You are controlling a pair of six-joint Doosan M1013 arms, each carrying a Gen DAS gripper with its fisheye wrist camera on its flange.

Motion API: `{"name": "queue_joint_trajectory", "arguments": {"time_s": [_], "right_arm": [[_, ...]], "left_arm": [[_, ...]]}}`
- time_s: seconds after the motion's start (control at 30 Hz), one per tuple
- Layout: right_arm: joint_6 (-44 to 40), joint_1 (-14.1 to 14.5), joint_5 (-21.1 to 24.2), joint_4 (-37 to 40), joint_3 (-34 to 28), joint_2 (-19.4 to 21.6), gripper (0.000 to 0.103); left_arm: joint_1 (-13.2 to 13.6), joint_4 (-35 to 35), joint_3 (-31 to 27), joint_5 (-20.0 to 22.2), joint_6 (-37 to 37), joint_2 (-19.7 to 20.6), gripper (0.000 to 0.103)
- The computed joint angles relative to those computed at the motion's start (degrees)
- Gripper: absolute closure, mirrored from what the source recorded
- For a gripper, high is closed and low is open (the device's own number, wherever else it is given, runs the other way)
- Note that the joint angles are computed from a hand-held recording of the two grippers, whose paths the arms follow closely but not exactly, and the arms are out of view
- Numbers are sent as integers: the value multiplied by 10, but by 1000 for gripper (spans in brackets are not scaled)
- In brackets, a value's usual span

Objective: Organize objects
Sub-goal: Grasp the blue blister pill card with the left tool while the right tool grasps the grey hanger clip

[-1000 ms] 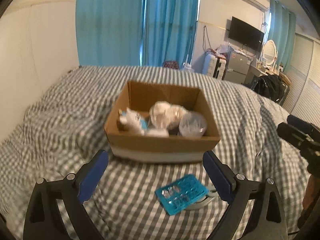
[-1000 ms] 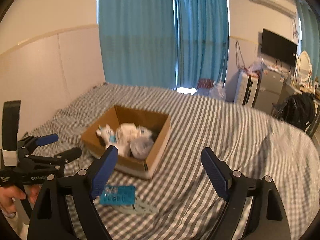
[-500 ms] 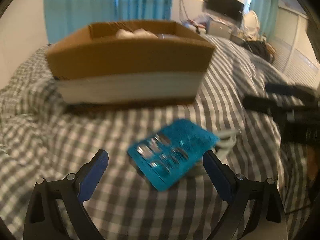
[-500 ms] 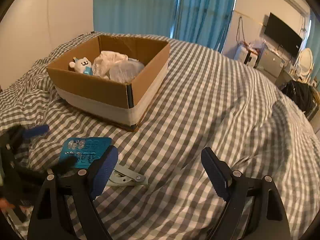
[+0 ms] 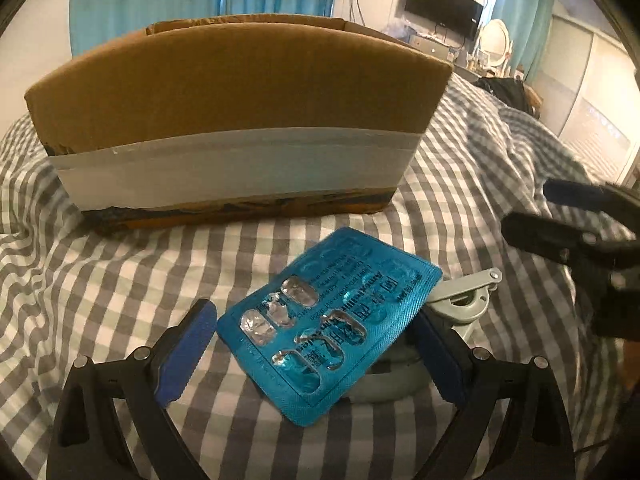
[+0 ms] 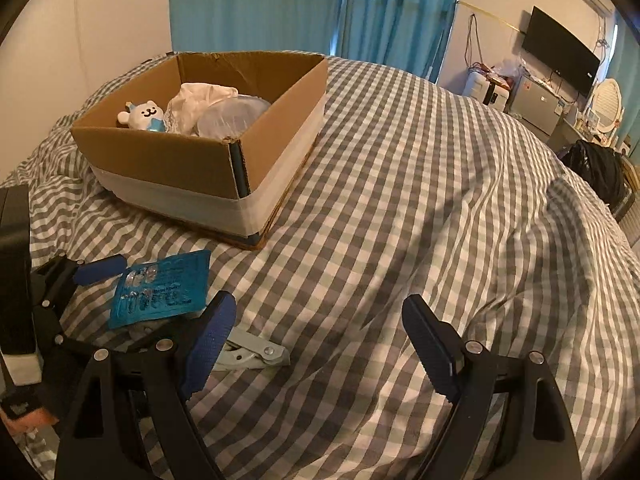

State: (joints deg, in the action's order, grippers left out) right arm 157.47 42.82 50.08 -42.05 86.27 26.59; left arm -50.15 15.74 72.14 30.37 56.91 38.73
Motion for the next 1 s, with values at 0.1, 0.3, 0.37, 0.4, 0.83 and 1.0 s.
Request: {"name": "queue_joint_trajectory", "arguments": {"time_s": [0.1,0.3,0.37,0.4,0.83,1.0], "right_arm": [[-16,2,-10,8,1,1,18],[-115,4,-45,68,-7,15,18],[-161,4,-56,95,-12,21,18],[-179,5,-60,101,-14,24,18],[-333,-7,-92,209,-36,50,9],[-310,-1,-80,172,-42,55,23]], "left_arm": [[-1,29,3,-1,-20,-4,17],[-4,81,14,5,-15,-16,80],[-2,89,19,0,-11,-20,87],[0,82,21,-3,-6,-23,87],[19,11,39,-11,7,-39,90],[18,11,50,-18,-1,-45,94]]}}
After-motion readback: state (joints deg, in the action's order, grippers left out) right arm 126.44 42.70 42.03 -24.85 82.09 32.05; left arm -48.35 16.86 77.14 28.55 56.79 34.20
